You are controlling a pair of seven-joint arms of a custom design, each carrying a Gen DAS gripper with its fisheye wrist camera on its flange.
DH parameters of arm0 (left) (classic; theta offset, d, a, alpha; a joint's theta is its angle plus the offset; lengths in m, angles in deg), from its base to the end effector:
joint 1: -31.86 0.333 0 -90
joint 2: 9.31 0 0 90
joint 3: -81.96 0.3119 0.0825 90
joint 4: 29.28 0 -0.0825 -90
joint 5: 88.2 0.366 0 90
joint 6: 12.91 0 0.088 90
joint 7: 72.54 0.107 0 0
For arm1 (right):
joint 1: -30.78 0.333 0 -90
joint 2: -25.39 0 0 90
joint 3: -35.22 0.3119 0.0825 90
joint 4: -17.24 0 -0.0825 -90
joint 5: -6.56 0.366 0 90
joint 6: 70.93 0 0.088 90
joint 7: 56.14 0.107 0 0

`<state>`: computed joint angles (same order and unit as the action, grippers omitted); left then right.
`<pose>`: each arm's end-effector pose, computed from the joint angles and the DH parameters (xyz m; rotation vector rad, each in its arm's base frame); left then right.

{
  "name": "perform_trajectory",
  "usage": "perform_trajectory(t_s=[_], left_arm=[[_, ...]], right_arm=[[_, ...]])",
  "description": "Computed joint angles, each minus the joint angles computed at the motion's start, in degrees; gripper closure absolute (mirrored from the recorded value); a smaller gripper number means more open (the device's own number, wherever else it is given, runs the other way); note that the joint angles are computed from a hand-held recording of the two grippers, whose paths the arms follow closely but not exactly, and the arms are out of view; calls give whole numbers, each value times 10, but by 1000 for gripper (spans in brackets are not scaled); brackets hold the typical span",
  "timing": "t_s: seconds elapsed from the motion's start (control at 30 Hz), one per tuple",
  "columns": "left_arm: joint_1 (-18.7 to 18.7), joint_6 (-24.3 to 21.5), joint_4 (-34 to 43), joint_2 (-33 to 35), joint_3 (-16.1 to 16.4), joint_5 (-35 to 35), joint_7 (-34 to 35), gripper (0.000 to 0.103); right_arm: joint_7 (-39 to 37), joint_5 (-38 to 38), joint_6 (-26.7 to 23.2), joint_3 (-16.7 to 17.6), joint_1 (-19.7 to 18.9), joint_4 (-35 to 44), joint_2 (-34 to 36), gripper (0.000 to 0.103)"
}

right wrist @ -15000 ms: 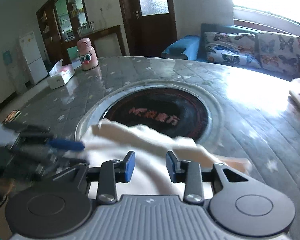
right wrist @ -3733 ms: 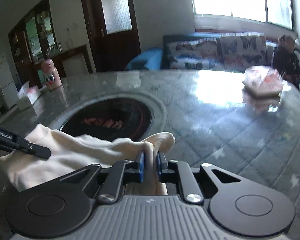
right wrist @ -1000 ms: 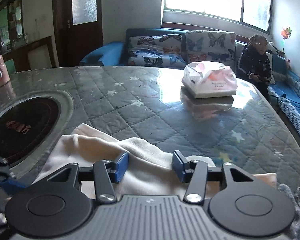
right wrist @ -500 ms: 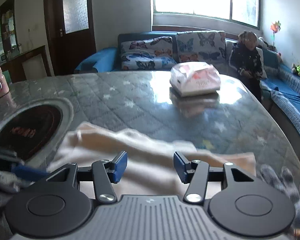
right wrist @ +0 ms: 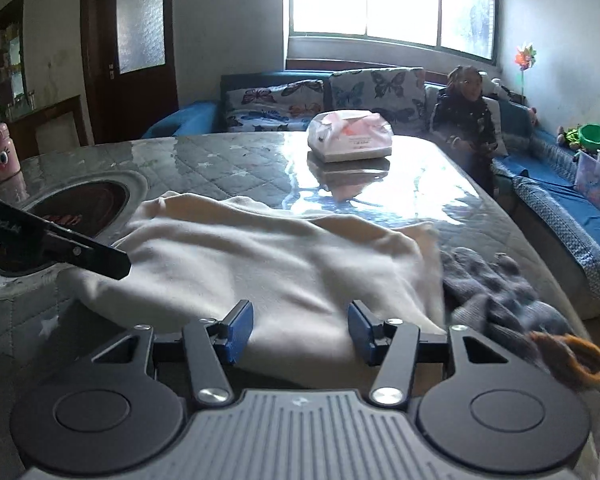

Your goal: Fold clothes

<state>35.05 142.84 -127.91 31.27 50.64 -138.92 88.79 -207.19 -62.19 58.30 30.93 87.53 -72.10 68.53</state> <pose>0.6322 -0.2491 0.2535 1.0829 -2.5824 1.2366 0.4360 0.5393 0.2213 -1.4371 1.9291 -0.9644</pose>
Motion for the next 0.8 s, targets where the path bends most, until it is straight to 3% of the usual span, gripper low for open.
perform_trajectory(t_s=[0.23,0.53,0.67,0.77,0.8], left_arm=[[-14,70,-24,-4,-8,16,13,57],[24,114,-60,-12,-52,35,6,53],[45,132,-80,-18,-72,40,6,47],[62,156,-99,-23,-89,43,6,36],[69,160,-105,-25,-95,46,5,34]], right_arm=[[33,0,-11,7,3,-23,-15,49],[29,3,-27,12,5,-17,-15,45],[22,9,-35,15,9,-3,-9,37],[14,17,-39,15,13,10,-2,17],[10,19,-41,15,15,16,2,17]])
